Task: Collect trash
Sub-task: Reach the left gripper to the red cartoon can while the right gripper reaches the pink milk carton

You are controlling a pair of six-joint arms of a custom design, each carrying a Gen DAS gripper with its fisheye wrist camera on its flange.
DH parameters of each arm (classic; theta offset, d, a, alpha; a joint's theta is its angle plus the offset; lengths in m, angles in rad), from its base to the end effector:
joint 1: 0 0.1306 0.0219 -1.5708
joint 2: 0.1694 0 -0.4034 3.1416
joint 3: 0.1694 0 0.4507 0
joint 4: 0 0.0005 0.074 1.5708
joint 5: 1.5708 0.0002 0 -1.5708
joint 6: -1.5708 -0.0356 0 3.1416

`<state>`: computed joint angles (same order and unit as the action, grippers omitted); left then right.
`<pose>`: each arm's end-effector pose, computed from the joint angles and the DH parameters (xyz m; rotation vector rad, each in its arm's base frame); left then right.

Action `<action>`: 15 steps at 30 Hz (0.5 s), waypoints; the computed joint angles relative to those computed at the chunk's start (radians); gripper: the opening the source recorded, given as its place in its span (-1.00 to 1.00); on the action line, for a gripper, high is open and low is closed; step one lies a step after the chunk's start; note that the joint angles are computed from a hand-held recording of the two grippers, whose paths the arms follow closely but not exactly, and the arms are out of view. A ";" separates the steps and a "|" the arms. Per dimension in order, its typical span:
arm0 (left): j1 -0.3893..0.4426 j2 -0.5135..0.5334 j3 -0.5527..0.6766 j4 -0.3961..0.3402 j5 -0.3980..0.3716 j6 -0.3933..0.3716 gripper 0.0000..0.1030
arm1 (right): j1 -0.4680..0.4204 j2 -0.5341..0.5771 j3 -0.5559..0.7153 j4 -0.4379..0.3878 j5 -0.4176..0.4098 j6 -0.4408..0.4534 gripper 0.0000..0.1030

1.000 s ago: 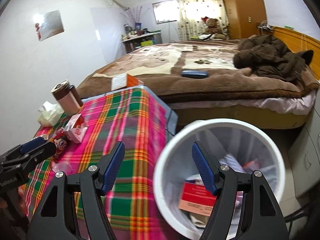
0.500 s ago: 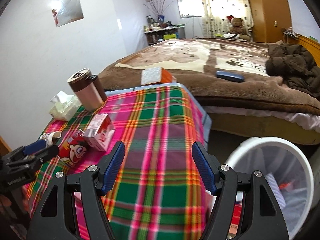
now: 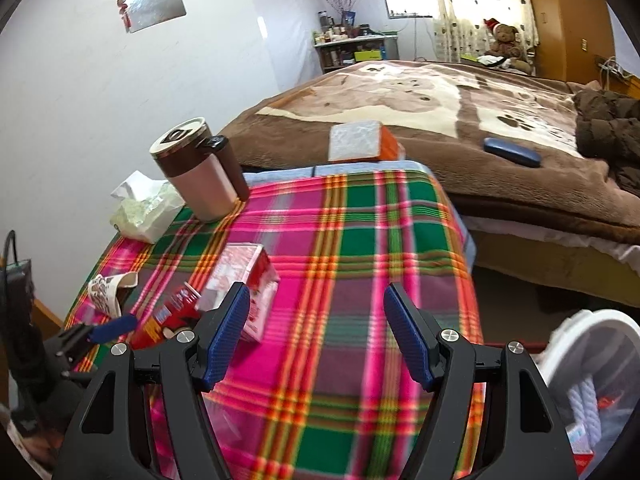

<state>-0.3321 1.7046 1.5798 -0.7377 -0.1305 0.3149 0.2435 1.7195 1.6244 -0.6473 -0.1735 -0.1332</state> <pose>0.6257 -0.2114 0.3764 -0.0377 2.4277 -0.1349 0.6556 0.1687 0.3971 -0.2174 2.3215 0.3908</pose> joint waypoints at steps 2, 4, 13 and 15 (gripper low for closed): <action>0.007 0.017 0.019 -0.022 0.016 0.008 0.62 | 0.009 0.019 0.024 -0.017 -0.004 0.001 0.38; 0.012 0.026 0.027 -0.024 0.031 0.001 0.62 | 0.017 0.036 0.043 -0.029 -0.005 0.003 0.38; 0.041 0.029 0.022 -0.019 0.039 0.018 0.37 | 0.047 0.095 0.118 -0.077 -0.010 0.003 0.38; 0.049 0.026 0.016 -0.017 0.040 0.027 0.30 | 0.055 0.101 0.124 -0.078 -0.007 0.004 0.38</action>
<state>-0.2829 1.7302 1.5961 -0.7548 -0.0902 0.3414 0.2985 1.8203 1.7484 -0.7249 -0.1806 -0.1296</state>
